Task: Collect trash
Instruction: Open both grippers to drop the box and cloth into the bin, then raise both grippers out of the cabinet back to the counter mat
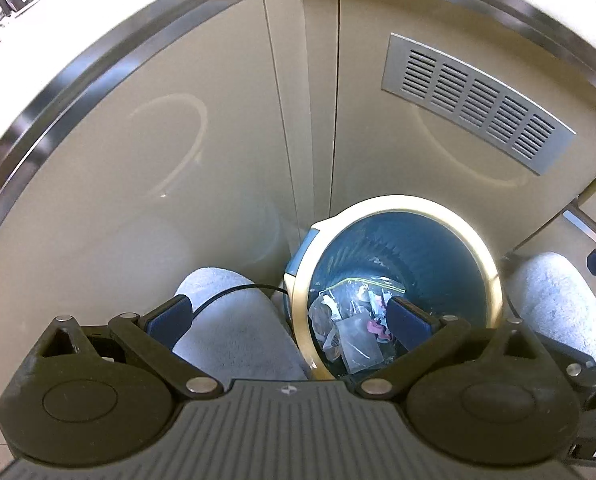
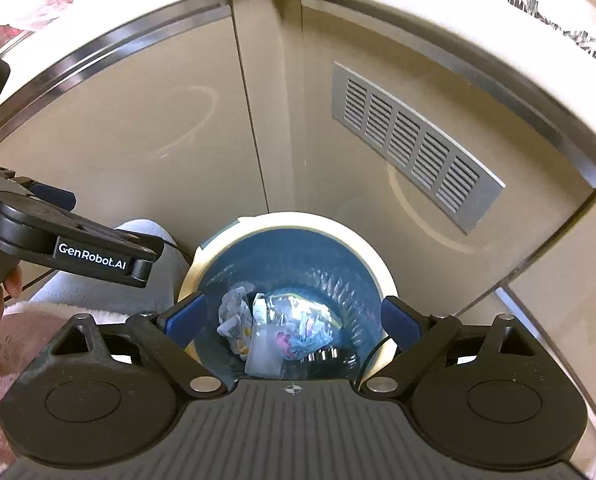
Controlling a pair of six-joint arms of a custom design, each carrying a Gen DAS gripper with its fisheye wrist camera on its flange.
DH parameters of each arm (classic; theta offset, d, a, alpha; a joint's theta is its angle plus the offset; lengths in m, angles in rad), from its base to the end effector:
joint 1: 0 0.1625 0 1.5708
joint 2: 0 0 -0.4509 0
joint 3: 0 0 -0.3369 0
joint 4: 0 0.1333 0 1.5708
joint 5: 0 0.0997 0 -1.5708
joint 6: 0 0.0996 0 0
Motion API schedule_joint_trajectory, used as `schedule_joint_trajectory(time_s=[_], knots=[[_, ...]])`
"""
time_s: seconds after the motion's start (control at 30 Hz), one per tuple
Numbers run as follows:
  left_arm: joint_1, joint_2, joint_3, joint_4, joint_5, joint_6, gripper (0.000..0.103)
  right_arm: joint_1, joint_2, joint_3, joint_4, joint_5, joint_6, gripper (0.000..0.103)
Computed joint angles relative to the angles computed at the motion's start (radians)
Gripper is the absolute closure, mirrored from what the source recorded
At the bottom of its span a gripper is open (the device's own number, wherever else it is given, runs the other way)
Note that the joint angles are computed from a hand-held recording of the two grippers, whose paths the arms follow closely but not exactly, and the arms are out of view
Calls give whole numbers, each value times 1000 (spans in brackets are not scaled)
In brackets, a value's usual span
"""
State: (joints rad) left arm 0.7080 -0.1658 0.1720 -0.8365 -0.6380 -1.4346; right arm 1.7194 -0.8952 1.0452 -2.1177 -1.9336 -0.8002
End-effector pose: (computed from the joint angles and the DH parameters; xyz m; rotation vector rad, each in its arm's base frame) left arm -0.4805 -0.6922 0.1238 -0.1932 2.0733 -0.6136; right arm 0.2069 -0.7203 0.4167 1.1250 -2.4051 0.3498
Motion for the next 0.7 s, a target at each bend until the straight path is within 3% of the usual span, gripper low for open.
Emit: schedule_joint_trajectory(time_s=[0.13,0.7], knots=[[-9,-32,71,-39,13,11,0,1,-13,21,-12,3,4,7],[-24,-61,122,-56,56,9,0,-1,-15,20,-35,-13,43,4]])
